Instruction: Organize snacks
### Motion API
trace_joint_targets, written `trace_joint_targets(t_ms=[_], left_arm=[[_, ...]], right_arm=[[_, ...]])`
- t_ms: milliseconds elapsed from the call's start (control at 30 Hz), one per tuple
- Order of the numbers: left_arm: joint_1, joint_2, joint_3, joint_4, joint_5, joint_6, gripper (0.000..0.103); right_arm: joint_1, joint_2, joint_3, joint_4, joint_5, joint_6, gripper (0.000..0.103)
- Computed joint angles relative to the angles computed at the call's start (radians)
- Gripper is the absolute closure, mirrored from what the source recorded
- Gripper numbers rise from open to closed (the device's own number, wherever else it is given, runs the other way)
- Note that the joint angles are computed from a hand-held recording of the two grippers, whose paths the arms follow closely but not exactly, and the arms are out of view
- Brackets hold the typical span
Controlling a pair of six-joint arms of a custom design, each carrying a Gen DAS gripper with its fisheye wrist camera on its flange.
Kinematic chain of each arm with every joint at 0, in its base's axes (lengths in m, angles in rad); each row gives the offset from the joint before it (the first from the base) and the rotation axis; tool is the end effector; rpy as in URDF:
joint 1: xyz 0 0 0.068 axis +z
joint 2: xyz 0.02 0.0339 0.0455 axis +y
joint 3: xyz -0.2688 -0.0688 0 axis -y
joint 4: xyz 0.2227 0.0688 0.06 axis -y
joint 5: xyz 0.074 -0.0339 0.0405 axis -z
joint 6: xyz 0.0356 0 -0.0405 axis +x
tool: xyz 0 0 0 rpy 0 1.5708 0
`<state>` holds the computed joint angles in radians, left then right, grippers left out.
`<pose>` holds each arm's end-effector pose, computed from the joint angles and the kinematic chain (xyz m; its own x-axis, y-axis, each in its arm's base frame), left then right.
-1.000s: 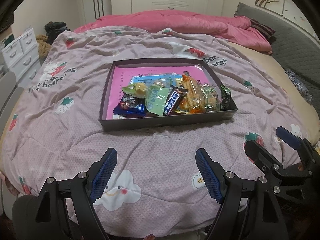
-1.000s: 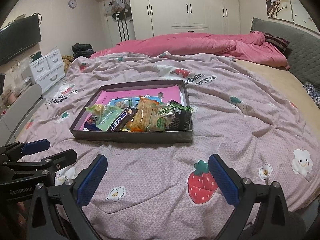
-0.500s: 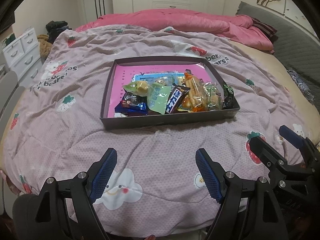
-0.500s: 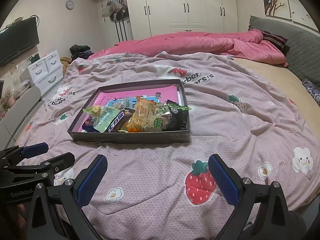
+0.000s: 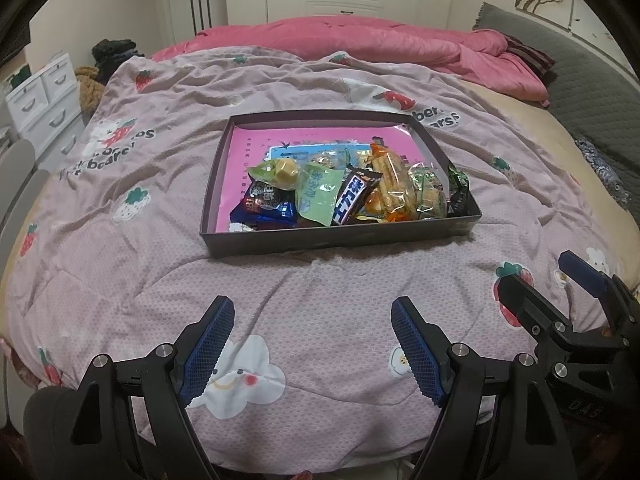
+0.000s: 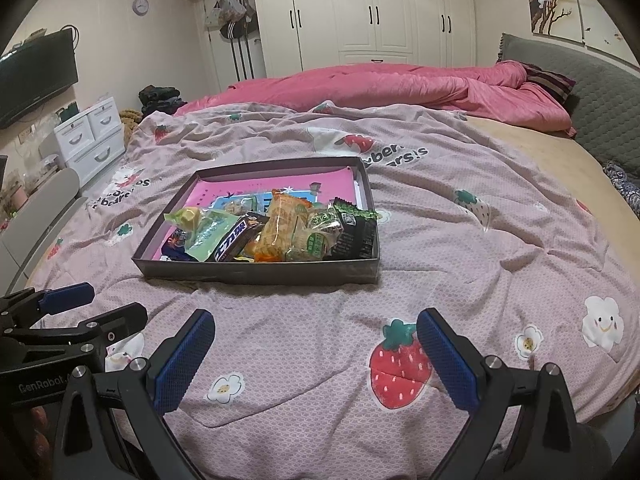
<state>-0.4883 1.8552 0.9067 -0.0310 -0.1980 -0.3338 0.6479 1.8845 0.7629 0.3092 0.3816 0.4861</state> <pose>0.2989 -0.1508 0.1351 -0.8117 0.0674 -0.5802 0.1029 0.9943 -0.0283 0.2690 0.1870 0.1169 -0.6780 0.0306 -0.7344 -0.0442 0.9956 0.0823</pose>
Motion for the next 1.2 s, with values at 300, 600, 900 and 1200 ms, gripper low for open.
trace_joint_targets(t_ms=[300, 600, 900, 1200], left_arm=[[0.001, 0.008, 0.008, -0.01, 0.0, -0.003, 0.021], [0.003, 0.019, 0.013, -0.012, -0.018, -0.012, 0.021], [0.006, 0.027, 0.018, -0.014, -0.017, -0.015, 0.021], [0.028, 0.051, 0.022, 0.014, 0.027, -0.013, 0.021]], right_arm=[[0.001, 0.004, 0.001, 0.001, 0.0, 0.003, 0.001], [0.002, 0.011, 0.004, 0.0, 0.003, 0.001, 0.001], [0.001, 0.013, 0.008, 0.0, 0.003, -0.001, 0.001], [-0.001, 0.021, 0.011, 0.002, 0.002, -0.003, 0.001]])
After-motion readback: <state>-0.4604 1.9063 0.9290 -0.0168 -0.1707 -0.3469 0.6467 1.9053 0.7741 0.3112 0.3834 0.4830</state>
